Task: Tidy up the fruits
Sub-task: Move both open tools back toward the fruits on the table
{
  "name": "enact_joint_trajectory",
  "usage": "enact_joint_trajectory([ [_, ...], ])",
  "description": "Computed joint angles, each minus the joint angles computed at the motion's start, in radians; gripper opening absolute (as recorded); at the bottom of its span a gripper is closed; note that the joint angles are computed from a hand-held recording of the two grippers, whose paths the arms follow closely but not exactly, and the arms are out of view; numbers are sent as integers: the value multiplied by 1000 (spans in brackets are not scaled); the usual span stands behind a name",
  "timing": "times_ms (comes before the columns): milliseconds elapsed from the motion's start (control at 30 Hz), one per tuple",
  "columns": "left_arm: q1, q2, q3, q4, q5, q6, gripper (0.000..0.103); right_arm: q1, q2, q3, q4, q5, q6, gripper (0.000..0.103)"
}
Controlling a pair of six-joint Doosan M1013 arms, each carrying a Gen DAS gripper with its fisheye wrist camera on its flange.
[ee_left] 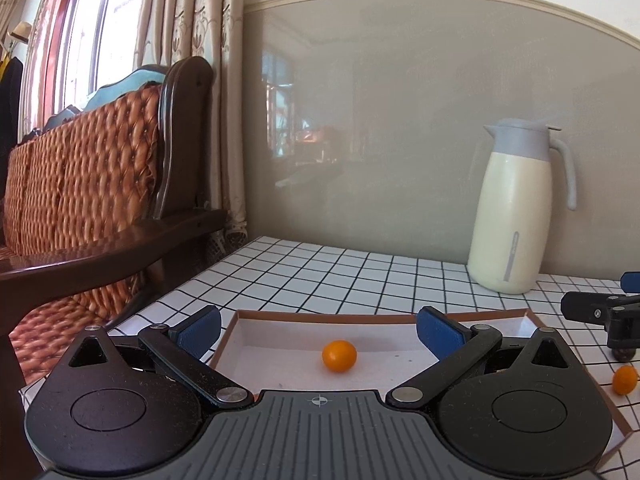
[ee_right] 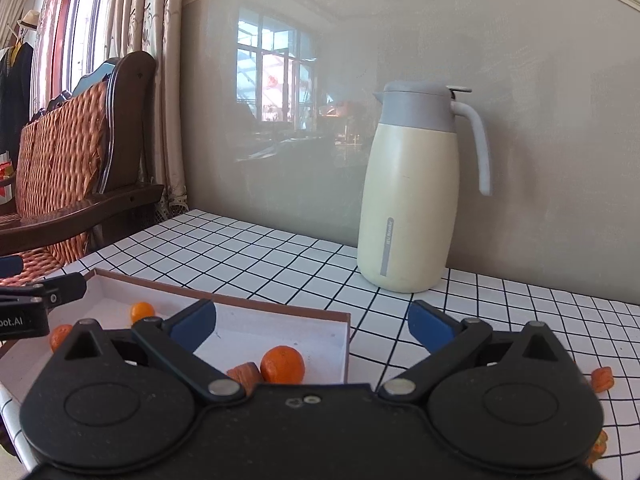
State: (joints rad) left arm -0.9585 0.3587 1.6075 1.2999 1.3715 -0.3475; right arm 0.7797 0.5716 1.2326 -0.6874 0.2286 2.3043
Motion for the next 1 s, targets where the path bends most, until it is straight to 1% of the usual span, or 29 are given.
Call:
enact_joint_trajectory([
  [167, -19, 6, -15, 13, 2, -7, 103, 0, -37, 58, -163, 7, 142, 97],
  [233, -25, 12, -26, 18, -1, -13, 103, -1, -51, 80, -250, 19, 226, 97],
  [333, -37, 25, -42, 24, -10, -8, 103, -8, -77, 117, -307, 19, 304, 97],
  [433, -52, 38, -59, 26, -33, 8, 103, -17, -100, 148, -310, 21, 335, 97],
  [500, -62, 48, -70, 28, -44, 28, 103, -20, -115, 171, -354, 26, 389, 97],
  [700, -83, 69, -99, 48, -89, 74, 103, -32, -153, 229, -418, 55, 461, 96],
  [1000, -91, 102, -147, 52, -151, 107, 103, -48, -180, 284, -445, 120, 478, 95],
])
